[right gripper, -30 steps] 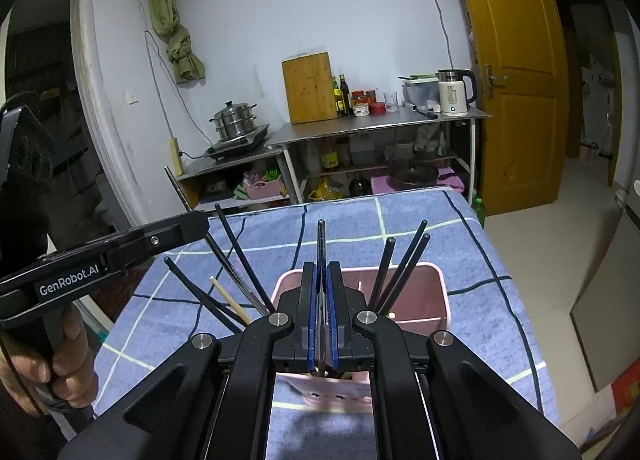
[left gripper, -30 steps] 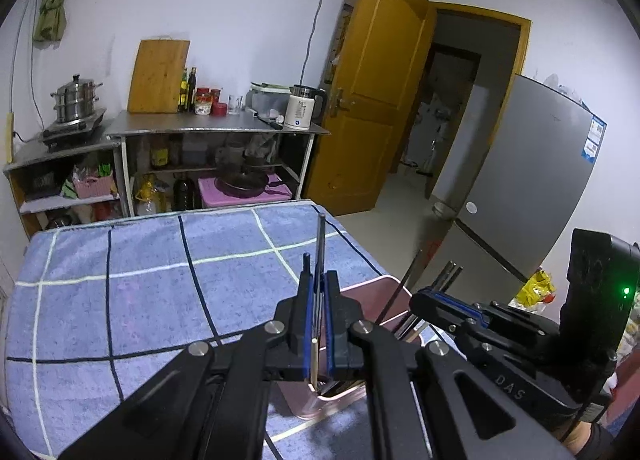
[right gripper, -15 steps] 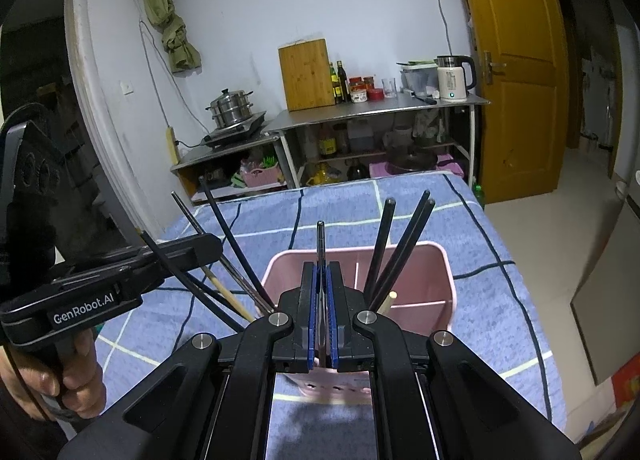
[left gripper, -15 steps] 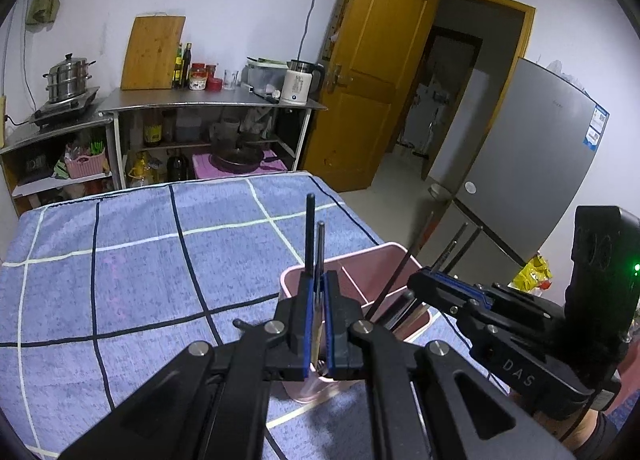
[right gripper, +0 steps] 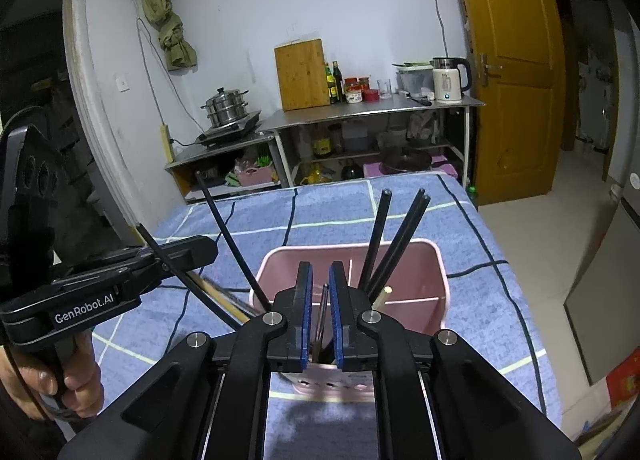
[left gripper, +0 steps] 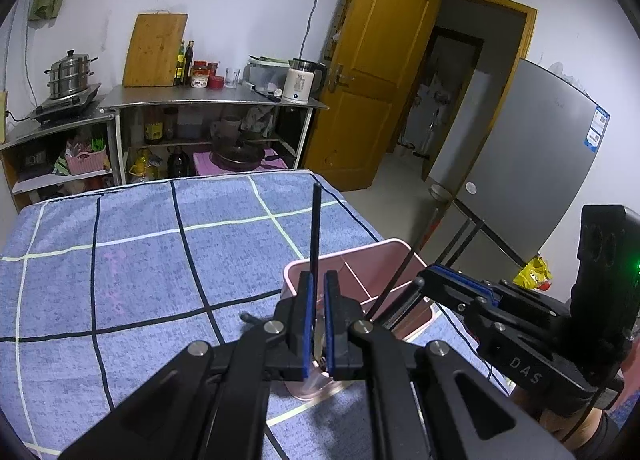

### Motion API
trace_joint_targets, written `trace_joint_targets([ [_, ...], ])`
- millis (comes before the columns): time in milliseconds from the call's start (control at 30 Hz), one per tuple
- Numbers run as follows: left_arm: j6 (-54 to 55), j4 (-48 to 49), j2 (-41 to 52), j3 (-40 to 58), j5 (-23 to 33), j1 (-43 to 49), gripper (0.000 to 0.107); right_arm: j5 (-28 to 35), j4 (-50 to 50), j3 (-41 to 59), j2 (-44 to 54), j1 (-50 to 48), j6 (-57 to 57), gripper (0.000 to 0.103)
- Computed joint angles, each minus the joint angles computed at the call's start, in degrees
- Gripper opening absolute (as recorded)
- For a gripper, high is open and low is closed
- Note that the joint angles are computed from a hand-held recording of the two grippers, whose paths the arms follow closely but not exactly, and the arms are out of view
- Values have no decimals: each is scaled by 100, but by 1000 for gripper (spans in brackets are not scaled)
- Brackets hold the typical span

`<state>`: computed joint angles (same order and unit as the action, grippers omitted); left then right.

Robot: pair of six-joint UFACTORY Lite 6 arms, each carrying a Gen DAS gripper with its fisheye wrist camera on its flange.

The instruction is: Organize utensils

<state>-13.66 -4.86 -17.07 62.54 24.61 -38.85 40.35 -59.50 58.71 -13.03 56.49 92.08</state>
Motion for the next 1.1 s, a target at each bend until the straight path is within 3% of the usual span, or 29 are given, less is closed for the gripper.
trace_joint_targets([
  [267,-329,324,-525,-69,139,-58,6,651,-262,198,-96,561,97,14],
  [600,-1383,1270,-1602,-692,379,-391,7,1888,-548,143,-487,1659,513,17],
  [800,-3081,2840,-2293,-1237,726,-1285,8,2747,-711,39,-478,2577,1076,19],
  [900,-4221,3904,-2569,-1493,1052,-1962,19,3068,-731,-35,-435,2950,1335,20],
  [1100,-6235,5591,-3128,-2136,2118,-3567,24,3551,-664,-290,-390,3576,1837,20],
])
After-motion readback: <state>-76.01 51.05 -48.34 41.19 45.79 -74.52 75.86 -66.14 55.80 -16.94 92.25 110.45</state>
